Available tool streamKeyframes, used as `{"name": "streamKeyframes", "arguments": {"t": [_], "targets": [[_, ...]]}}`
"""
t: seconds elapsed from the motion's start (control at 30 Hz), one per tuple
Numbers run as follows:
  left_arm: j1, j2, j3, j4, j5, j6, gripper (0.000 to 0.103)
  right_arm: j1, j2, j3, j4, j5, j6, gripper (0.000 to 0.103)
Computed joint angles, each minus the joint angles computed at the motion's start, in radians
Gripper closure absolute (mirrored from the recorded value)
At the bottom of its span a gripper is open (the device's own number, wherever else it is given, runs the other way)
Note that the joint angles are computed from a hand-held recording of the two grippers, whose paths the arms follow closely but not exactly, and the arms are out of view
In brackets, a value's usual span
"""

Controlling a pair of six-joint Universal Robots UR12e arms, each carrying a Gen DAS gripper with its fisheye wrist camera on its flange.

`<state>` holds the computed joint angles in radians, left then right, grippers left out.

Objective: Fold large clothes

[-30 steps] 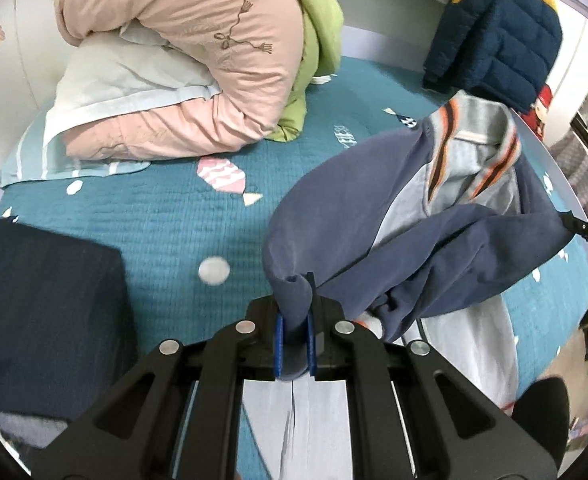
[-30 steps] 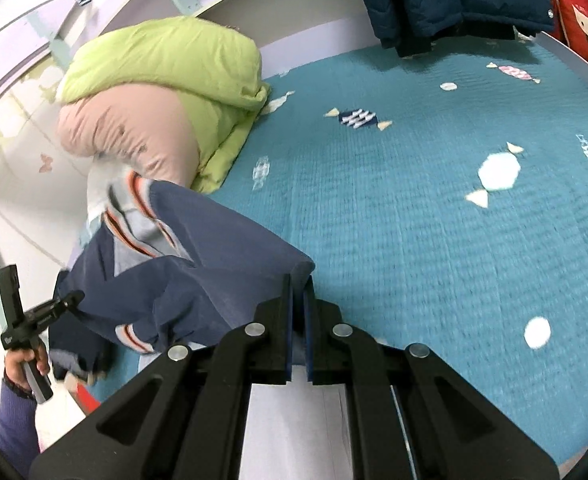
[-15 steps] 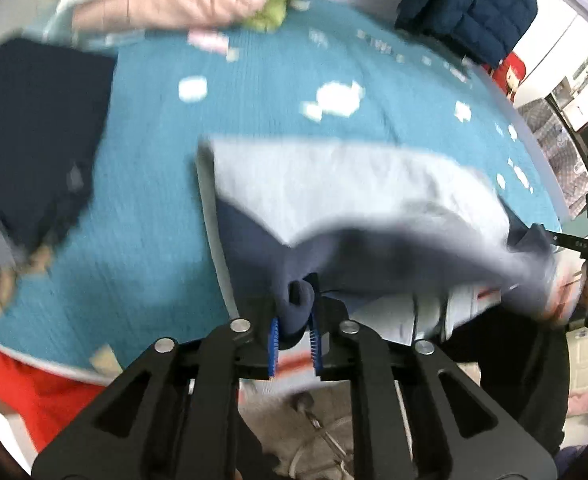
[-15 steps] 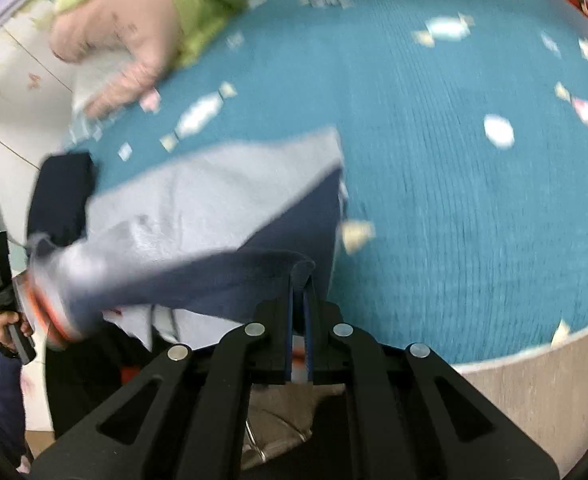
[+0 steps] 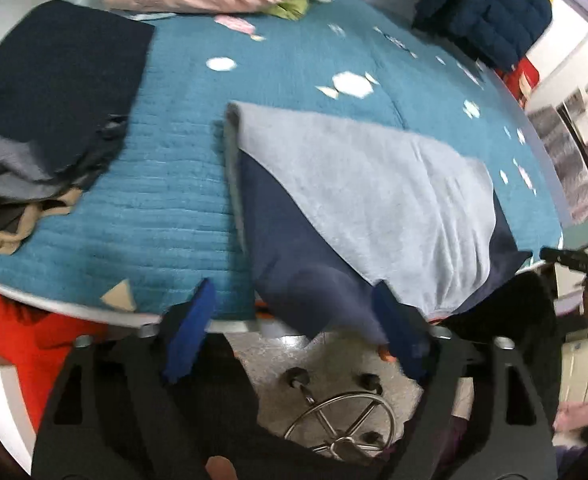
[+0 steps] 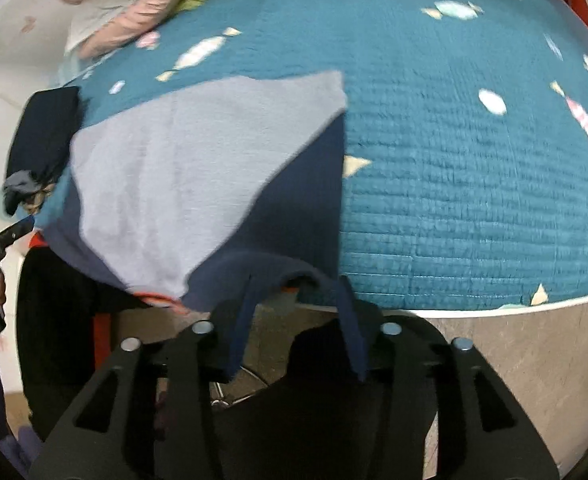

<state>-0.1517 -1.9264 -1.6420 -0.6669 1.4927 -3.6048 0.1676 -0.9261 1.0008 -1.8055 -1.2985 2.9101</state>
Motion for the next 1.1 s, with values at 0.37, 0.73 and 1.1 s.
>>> {"name": "streamKeyframes", "arguments": {"t": [0.37, 0.73, 1.1], "targets": [[0.012, -0.078, 0.03, -0.033, -0.021, -0.209, 0.016, 0.045, 0.153, -0.127, 0.175, -0.111, 0.137, 0.103], [0.004, -0.091, -0.025, 0.051, -0.067, -0.308, 0.014, 0.072, 0.179, -0.249, 0.117, 0.075, 0.133, 0.101], [0.006, -0.108, -0.039, 0.129, -0.085, -0.388, 0.014, 0.158, 0.426, -0.614, 0.117, 0.103, 0.333, 0.101]]}}
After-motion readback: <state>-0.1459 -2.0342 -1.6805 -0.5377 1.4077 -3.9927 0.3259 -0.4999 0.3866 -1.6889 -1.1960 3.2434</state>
